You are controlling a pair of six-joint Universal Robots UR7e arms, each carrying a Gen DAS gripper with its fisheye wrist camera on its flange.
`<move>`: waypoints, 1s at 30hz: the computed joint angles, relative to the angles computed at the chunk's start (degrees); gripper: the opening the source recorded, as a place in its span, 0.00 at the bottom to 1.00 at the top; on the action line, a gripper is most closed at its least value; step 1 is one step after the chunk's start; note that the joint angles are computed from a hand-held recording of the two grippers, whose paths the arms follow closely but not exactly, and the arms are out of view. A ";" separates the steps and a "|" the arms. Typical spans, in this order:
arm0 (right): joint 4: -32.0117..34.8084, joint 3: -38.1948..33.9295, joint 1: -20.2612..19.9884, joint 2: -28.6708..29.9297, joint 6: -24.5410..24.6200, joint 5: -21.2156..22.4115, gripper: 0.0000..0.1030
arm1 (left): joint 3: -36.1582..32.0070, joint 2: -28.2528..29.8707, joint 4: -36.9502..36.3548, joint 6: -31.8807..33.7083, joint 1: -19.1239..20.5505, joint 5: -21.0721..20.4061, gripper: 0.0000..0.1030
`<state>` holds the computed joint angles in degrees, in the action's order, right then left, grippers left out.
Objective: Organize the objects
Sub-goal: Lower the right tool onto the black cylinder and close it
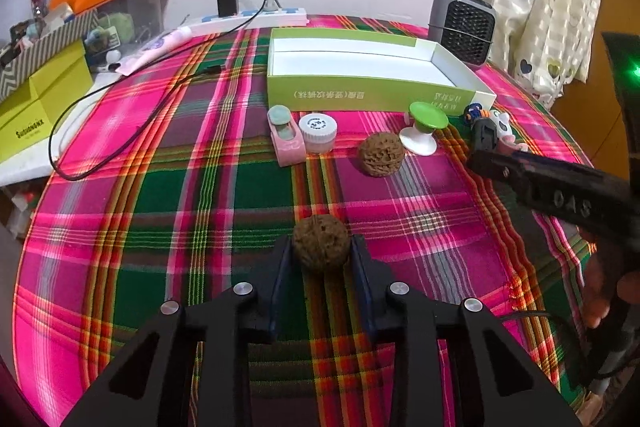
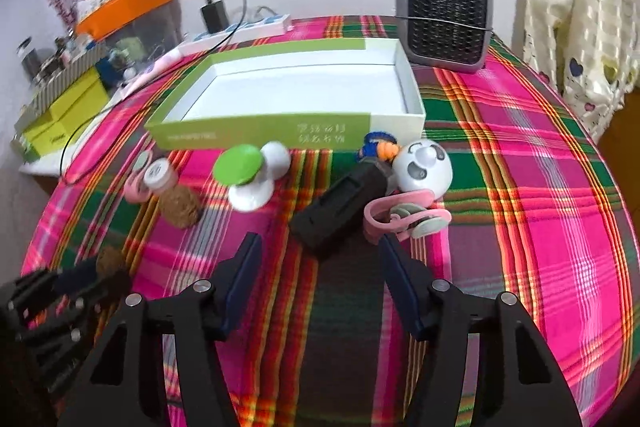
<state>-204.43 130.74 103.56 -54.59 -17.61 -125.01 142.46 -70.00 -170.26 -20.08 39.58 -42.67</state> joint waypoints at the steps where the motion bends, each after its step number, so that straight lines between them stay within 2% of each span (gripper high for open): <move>1: 0.43 -0.51 0.06 0.16 0.47 -0.40 0.59 | -0.02 0.01 -0.08 0.01 0.01 -0.05 0.27; 5: 0.34 -1.96 0.38 1.41 0.82 -2.08 0.56 | -0.16 0.06 -0.71 0.47 0.38 -0.69 0.27; 9: 1.63 -3.21 0.46 2.30 1.43 -3.83 0.45 | -0.15 0.07 -0.90 0.74 0.51 -0.88 0.27; 16: 0.74 -2.64 0.32 2.20 0.53 -4.01 0.33 | -0.15 0.14 -0.77 0.52 0.40 -0.64 0.26; 21: -0.17 -1.14 0.17 1.26 -1.18 -3.43 0.29 | -0.17 0.09 -0.66 0.53 0.41 -0.61 0.26; 30: -0.67 2.61 -0.08 -1.22 -2.49 -2.37 0.28 | 0.02 -0.20 -0.35 0.16 0.34 -0.49 0.26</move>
